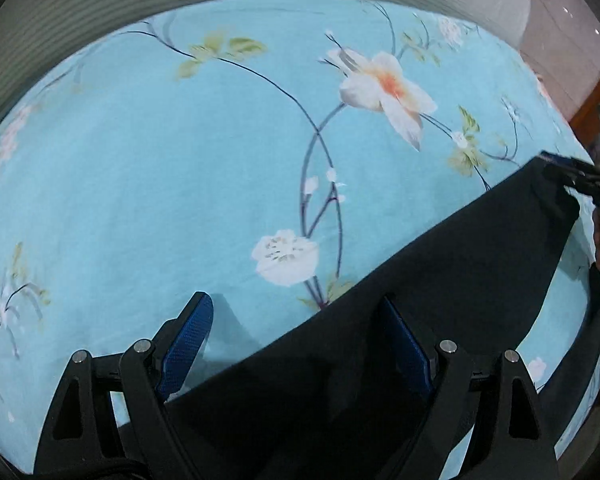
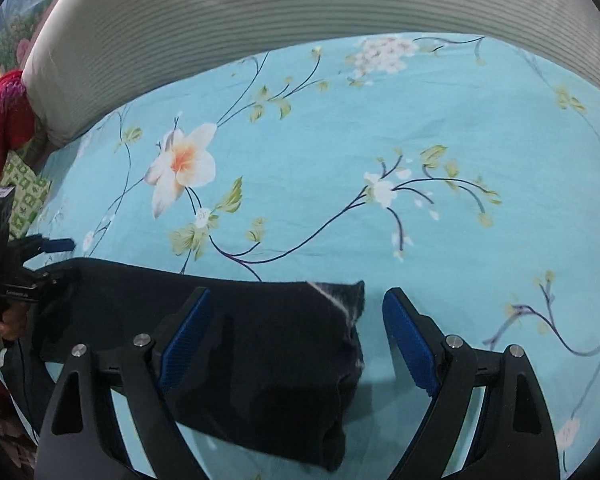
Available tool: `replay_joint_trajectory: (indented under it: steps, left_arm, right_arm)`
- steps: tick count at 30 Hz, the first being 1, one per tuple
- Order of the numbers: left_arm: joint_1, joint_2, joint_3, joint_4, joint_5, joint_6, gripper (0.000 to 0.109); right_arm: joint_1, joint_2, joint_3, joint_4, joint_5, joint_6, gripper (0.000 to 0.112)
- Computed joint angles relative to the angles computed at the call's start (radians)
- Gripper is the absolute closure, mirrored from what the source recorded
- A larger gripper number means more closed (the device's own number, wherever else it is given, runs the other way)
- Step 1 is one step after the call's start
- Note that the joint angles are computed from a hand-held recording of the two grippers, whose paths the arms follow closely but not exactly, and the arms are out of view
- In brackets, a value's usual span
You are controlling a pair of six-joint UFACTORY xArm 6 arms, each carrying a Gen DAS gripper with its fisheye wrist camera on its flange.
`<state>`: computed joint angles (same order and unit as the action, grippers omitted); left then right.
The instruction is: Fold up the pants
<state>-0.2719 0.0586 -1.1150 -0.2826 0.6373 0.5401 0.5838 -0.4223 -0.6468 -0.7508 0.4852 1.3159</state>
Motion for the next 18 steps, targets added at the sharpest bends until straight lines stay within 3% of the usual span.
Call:
replay_joint_trajectory:
  steps: [2, 4, 5, 6, 10, 18]
  left_arm:
    - [-0.007, -0.005, 0.011, -0.018, -0.003, 0.043, 0.031]
    - [-0.012, -0.013, 0.015, -0.043, 0.019, 0.082, 0.062]
    - [-0.014, -0.02, 0.018, -0.066, 0.039, 0.111, 0.074]
    - [-0.017, -0.028, 0.021, -0.091, 0.057, 0.142, 0.093]
    - [-0.049, -0.131, 0.137, -0.074, -0.019, 0.169, 0.103]
    - [-0.082, -0.467, 0.439, -0.146, -0.066, 0.171, 0.104]
  right_arm:
    - [-0.011, 0.006, 0.003, 0.004, -0.026, -0.018, 0.045]
    - [-0.011, 0.011, 0.0, 0.012, -0.025, -0.03, 0.073]
    - [-0.015, 0.011, 0.002, 0.022, -0.031, -0.041, 0.093]
    - [-0.019, 0.005, 0.009, 0.03, -0.044, -0.045, 0.103]
    - [0.001, -0.047, 0.026, -0.024, -0.051, -0.004, 0.103]
    - [0.143, -0.241, 0.09, -0.127, 0.042, 0.044, 0.103]
